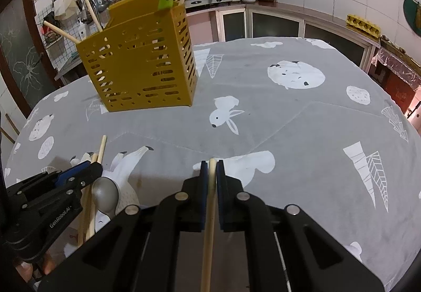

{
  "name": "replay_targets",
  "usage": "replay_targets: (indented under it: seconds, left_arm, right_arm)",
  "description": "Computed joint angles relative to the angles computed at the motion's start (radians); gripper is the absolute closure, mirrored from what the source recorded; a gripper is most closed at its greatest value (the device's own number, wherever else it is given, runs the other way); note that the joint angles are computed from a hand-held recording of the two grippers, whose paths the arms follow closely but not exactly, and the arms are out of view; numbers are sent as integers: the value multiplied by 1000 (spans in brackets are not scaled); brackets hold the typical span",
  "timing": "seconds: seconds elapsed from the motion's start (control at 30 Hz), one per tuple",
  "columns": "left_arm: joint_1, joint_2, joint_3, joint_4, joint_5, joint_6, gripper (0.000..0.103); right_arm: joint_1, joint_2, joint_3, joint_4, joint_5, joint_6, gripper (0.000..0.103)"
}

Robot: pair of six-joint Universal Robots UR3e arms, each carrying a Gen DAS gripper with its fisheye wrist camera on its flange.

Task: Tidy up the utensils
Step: 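Close the left gripper on a wooden chopstick on the cloth, then lift both held chopsticks and lower them into the yellow holder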

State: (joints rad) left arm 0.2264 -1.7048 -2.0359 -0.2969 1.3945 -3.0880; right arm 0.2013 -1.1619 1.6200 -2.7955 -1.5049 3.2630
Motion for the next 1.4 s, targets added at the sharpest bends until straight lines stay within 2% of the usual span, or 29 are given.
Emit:
replay_targets:
  seconds: [0.07,0.5,0.87,1.0,1.17,1.4]
  left_arm:
    - [10,13,-7,3,-10,6,96]
    - [95,126,-41,-13,-103,26,97]
    - [225,348,-139,31,-229,69,98]
    - [270,420,-183,84,-259,80,98]
    - [365,520,-255,127,-344,91,98]
    - [512,653,-331,101,-481,123,98]
  right_arm:
    - [1,-3,-1,-3,-1,2,96]
    - [0,-64,35,-49,1,3,97]
    - [-6,-151,89,-149,15,5,97]
    - [2,-184,115,-214,2,0,97]
    - [13,-217,161,-316,-24,-4,97]
    - [30,-237,197,-435,-54,9,97]
